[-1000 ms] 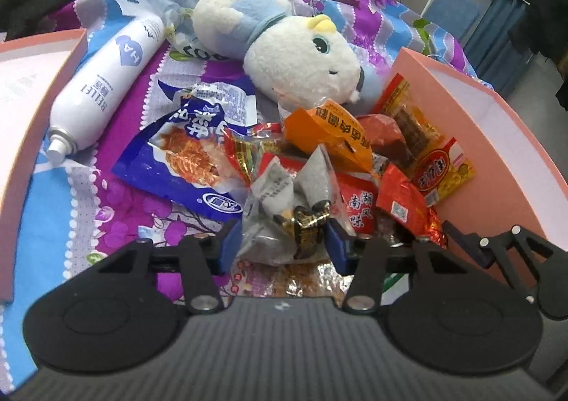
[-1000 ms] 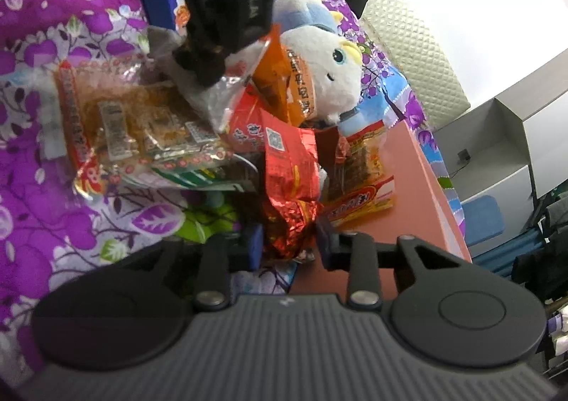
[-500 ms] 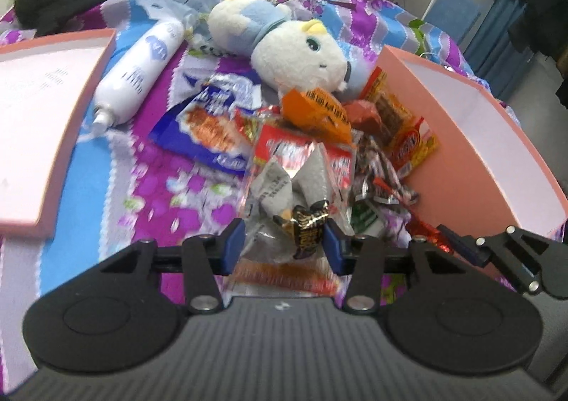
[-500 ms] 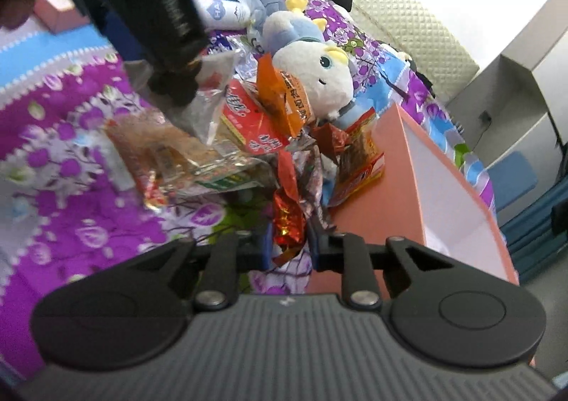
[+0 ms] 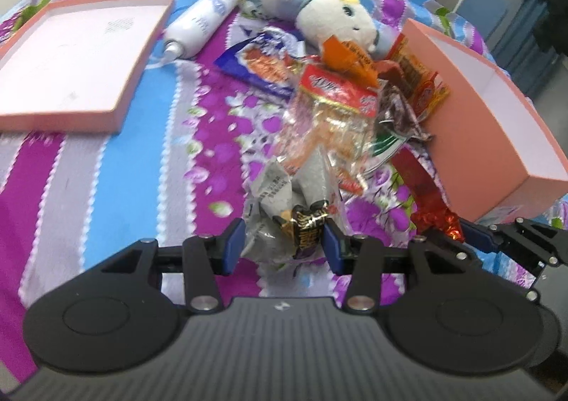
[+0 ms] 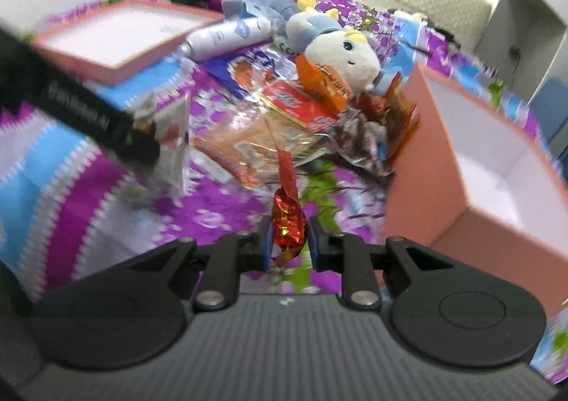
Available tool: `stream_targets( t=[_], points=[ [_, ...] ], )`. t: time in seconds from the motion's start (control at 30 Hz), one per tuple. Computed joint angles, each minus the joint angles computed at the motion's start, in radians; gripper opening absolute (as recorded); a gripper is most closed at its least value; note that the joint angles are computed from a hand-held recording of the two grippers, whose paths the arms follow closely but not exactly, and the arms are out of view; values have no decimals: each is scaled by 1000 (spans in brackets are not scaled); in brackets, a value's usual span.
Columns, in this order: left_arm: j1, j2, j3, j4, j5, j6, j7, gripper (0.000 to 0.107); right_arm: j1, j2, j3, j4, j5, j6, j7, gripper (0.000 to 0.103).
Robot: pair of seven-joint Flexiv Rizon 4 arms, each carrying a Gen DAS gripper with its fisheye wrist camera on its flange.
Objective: Organize snacks
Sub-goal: 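Grasp the silver candy with the left tool while the right tool grasps the red candy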
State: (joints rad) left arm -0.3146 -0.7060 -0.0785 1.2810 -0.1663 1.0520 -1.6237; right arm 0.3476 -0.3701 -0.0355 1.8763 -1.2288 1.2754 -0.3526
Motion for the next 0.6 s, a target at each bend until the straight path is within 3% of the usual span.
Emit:
stream_targets(
  t=[0.07,0.1,0.23,0.4,0.5,0.53,0.6],
  points=[
    [-7,12,14,19,8,1,-22,52,-18,-6,6,5,33,61,36,23],
    [-8,17,20,29,9,-1,-37,52,-28,-15,25,2,105,71,12,24],
    [-5,20,21,51,18,-12,-57,53,-6,-36,-21,14,184,164,70,24],
    [14,16,-5,77,1,29,-38,54,54,-39,-134,37,116,231,202,24],
    [20,4,-18,80,-18,58,-31,61,62,-44,-159,35,93,257,255,24],
    [20,-3,-19,79,-26,69,-37,68,59,-49,-159,32,92,263,256,25],
    [17,-16,-17,72,-34,76,-47,71,51,-58,-143,26,117,257,224,25]
  ],
)
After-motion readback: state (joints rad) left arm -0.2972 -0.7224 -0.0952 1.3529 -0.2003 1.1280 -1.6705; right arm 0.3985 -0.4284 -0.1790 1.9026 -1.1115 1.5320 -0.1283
